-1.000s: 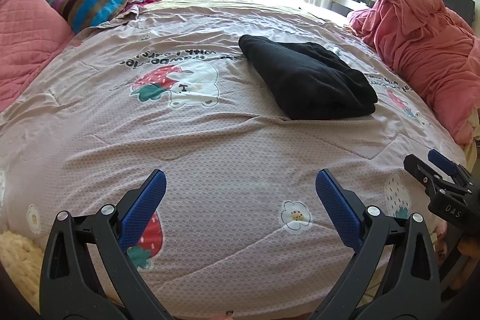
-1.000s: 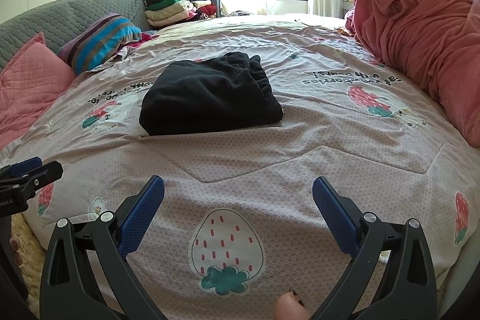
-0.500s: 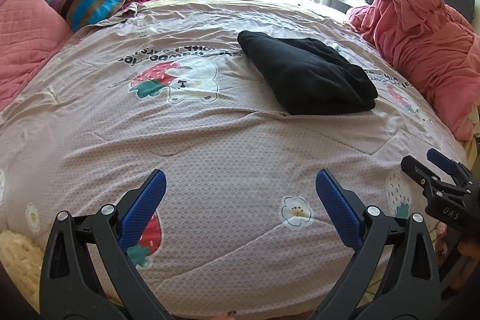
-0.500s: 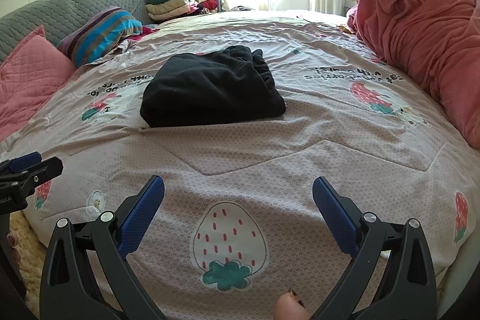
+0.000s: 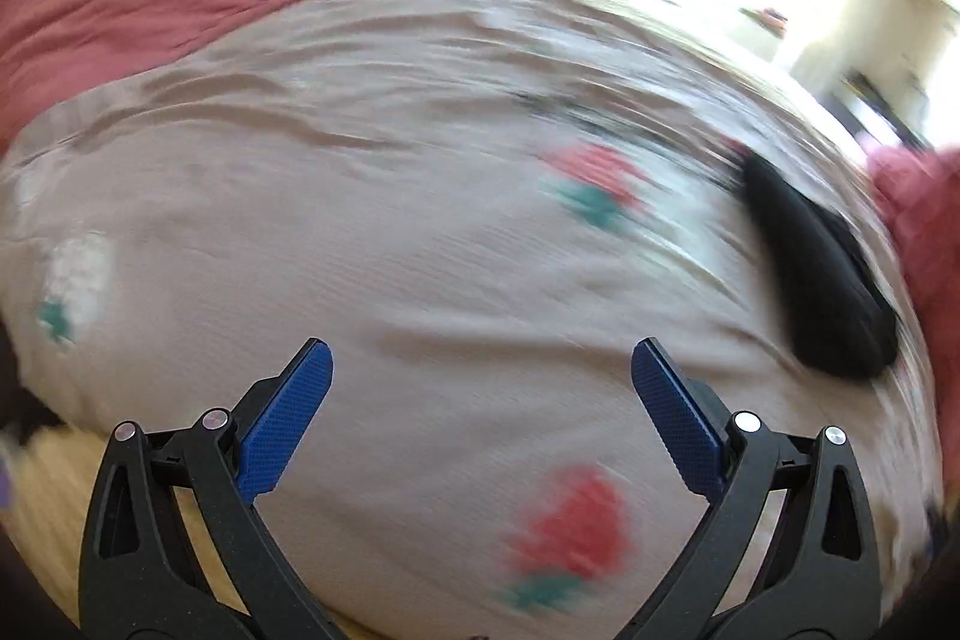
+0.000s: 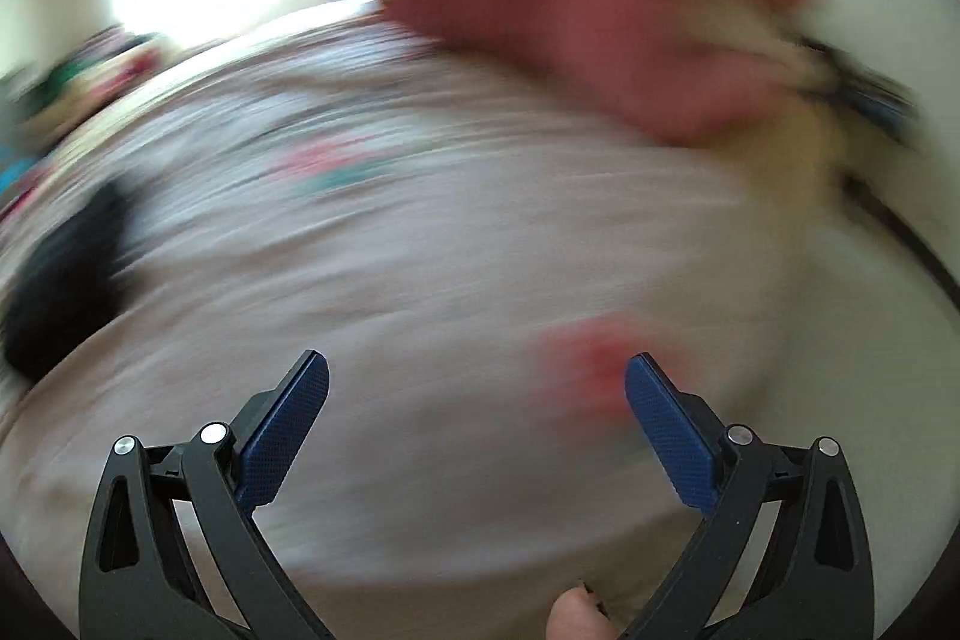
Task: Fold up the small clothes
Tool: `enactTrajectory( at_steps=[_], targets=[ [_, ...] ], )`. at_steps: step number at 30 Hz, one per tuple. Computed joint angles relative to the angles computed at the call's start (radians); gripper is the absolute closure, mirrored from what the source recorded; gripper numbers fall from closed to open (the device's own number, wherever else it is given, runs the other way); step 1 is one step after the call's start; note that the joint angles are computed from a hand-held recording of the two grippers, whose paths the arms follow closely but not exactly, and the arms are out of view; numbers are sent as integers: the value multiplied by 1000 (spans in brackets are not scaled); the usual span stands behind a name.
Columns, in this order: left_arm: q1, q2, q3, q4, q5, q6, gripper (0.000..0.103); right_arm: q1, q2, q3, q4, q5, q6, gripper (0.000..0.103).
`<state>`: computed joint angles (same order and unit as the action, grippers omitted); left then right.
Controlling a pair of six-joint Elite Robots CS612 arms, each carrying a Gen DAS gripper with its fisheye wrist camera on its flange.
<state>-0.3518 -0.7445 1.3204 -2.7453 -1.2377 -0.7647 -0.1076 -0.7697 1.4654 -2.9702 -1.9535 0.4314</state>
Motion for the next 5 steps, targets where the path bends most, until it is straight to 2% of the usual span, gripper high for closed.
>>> enactTrajectory(
  at_steps=[1,3,4,5],
  targets=[
    [18,1,-11,43,26,-40,9,-25,-9,12,37,-87,87,5],
    [52,5,-34,121,83,-111,9,-65,-23,33,120,-197,227,5],
    [72,10,-54,180,115,-154,9,-87,-31,40,200,-258,310,5],
    [90,18,-74,231,153,-197,9,-106,-36,44,263,-290,372,5]
  ],
)
